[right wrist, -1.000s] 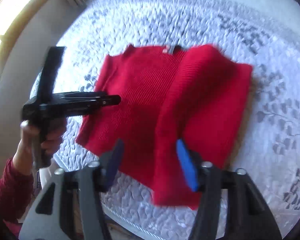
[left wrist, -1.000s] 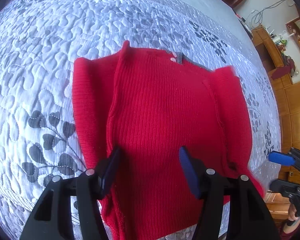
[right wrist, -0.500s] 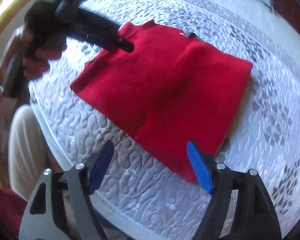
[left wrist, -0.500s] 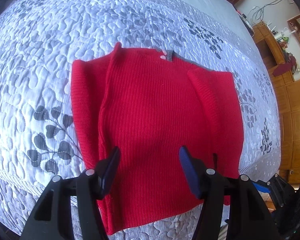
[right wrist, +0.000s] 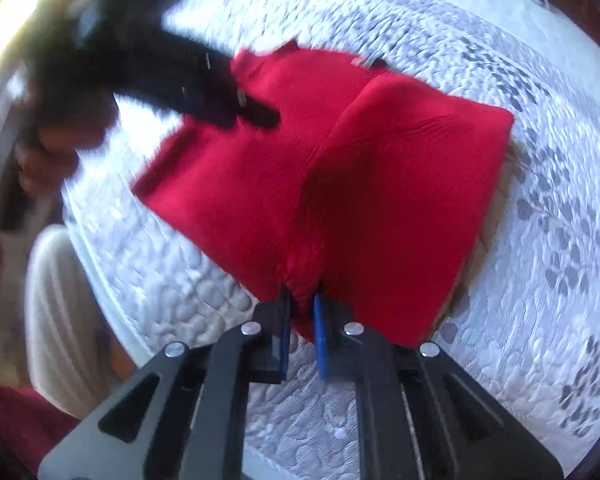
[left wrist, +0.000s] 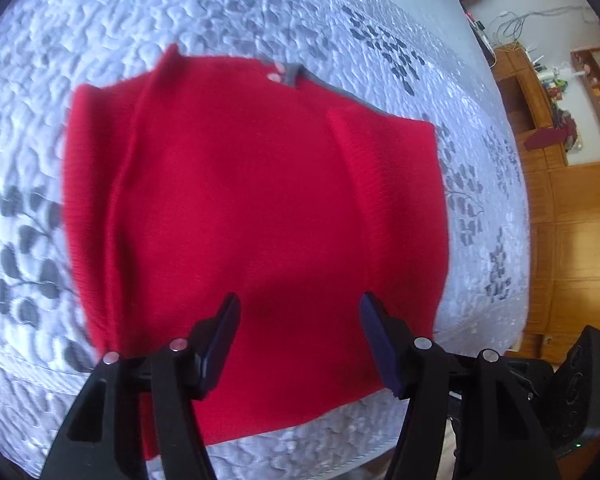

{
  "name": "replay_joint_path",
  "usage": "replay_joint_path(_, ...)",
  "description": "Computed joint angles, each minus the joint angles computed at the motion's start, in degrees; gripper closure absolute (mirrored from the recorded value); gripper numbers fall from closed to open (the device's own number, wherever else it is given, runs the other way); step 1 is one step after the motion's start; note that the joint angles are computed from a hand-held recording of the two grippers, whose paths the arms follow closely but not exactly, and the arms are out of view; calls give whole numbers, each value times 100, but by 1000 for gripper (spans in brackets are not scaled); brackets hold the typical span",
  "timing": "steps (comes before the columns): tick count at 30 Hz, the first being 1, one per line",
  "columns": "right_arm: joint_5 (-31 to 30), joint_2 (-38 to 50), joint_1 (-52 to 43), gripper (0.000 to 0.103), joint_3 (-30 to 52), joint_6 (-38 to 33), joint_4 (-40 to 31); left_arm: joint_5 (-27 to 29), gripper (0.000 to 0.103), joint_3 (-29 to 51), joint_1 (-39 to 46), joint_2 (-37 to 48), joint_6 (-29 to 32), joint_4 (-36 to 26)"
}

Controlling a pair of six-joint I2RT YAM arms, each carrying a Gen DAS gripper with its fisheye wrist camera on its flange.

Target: Fold small clothes

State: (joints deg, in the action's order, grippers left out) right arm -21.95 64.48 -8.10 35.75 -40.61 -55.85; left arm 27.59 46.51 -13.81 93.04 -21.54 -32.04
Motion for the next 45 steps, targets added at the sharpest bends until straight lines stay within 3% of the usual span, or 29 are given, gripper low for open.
replay_joint_path(5,-540,360,-925,94,608,-685,-714,827,40,152,-120,632,-832,636)
replay_joint_path(8,-599,390,-1203,94,699,-927,-879,1270,40,96,-182,907,-1525,1335)
replay_joint_path(12,-703,480,-1460,94,717,-1208,-991,1512,40,-39,-282,1003,-2328,2250)
replay_joint_path(16,-739,580,-1601,94,677,-1344,-1004,1413,40,-147,-313,873,-2807,2716)
replay_joint_path(21,-798,668,-1621,94,615,-1477,-1027,1055,40,20,-289,879,-2491,2326)
replay_joint_path(30,-835,676,-1827,94,825,-1670,-1285,1435,44,575,-502,1737,-2327,2447)
replay_joint_path(31,-842,695,-1876,94,857,-1713,-1317,1465,47,642,-491,1815,-2295,2434)
replay_joint_path(33,-867,721,-1975,94,918,-1791,-1405,1341,79,808,-522,1960,-2276,2325)
replay_joint_path(36,-900,744,-2066,94,962,-1863,-1487,1465,86,845,-502,2114,-2355,2485)
replay_joint_path(41,-1020,798,-2006,95,972,-1870,-1664,1217,88,701,-620,1715,-2257,2669)
replay_joint_path(45,-1257,662,-1585,95,967,-1541,-1766,1008,88,744,-599,1214,-2004,2349)
